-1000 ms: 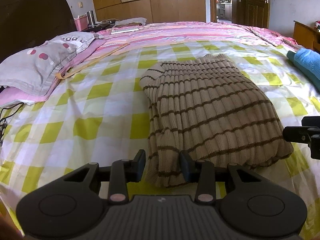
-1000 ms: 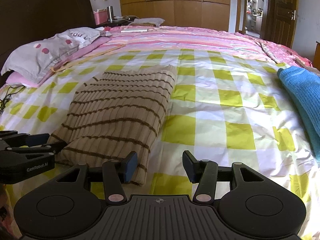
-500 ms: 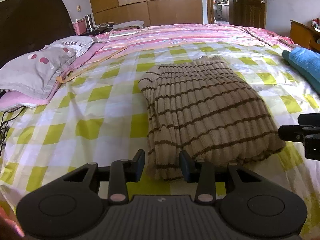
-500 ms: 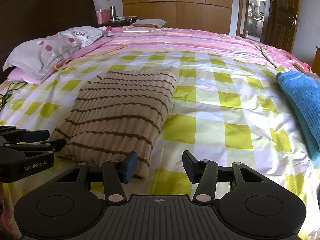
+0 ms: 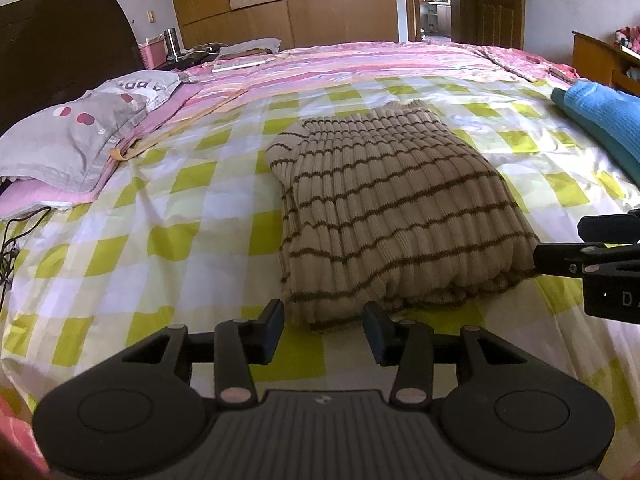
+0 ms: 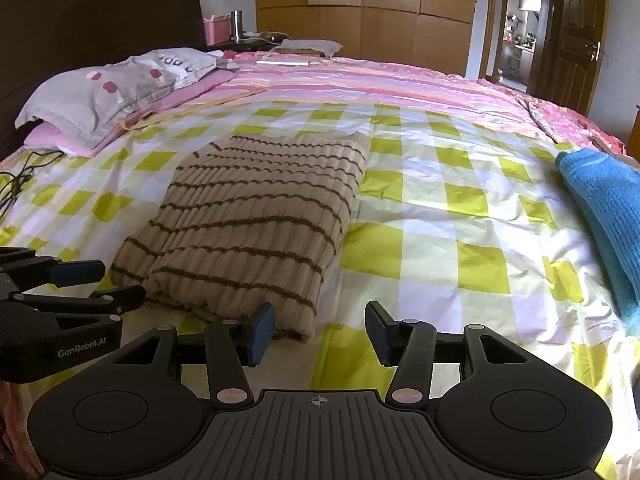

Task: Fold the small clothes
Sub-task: 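Open both grippers and withdraw them from the folded sweater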

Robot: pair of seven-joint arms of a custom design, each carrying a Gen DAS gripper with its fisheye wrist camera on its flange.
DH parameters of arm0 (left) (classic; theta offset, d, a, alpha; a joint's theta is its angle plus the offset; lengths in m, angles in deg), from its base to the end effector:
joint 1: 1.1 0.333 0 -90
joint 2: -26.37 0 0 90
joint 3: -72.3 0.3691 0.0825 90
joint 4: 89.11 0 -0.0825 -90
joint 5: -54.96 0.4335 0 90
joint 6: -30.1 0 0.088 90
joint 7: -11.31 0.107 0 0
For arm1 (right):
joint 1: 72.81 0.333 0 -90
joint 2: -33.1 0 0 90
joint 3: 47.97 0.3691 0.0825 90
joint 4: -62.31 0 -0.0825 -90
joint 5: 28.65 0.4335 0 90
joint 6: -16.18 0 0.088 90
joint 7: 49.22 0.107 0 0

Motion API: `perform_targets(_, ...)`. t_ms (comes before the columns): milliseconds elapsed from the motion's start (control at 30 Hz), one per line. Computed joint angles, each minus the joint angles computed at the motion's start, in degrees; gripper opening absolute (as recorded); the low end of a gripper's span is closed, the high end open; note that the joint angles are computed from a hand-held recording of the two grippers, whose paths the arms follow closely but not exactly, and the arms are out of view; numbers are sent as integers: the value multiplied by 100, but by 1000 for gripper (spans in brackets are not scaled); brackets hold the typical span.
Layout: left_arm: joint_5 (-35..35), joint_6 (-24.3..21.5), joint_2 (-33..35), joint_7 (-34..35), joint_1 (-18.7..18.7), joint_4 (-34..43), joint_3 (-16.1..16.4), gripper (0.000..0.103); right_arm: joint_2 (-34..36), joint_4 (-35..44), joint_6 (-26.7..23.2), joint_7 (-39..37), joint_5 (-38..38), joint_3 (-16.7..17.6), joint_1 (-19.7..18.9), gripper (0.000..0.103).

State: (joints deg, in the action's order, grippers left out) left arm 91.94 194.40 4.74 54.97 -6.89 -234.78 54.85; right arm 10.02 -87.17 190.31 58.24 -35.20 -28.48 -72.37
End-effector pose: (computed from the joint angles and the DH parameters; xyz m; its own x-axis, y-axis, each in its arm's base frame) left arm 0.4244 -0.2269 0.4859 -0.1391 -0.9848 -0.1038 -0.6928 0.1717 -0.7004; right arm 0.4369 0.1777 0.4945 0.1822 -0.9833 -0.0005 -0.6686 -0.1235 -0.7333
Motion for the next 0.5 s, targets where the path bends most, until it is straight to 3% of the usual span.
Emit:
perform_targets(233,-6,-55,-67,-3,-55,-40,-29,51,-79,-78,-10,12,5,-5,12,50)
perform_targets(500,-107,-181,-203,-54,-140,-109,-58,63,-328,-283,-14,100,71,85,-41,53)
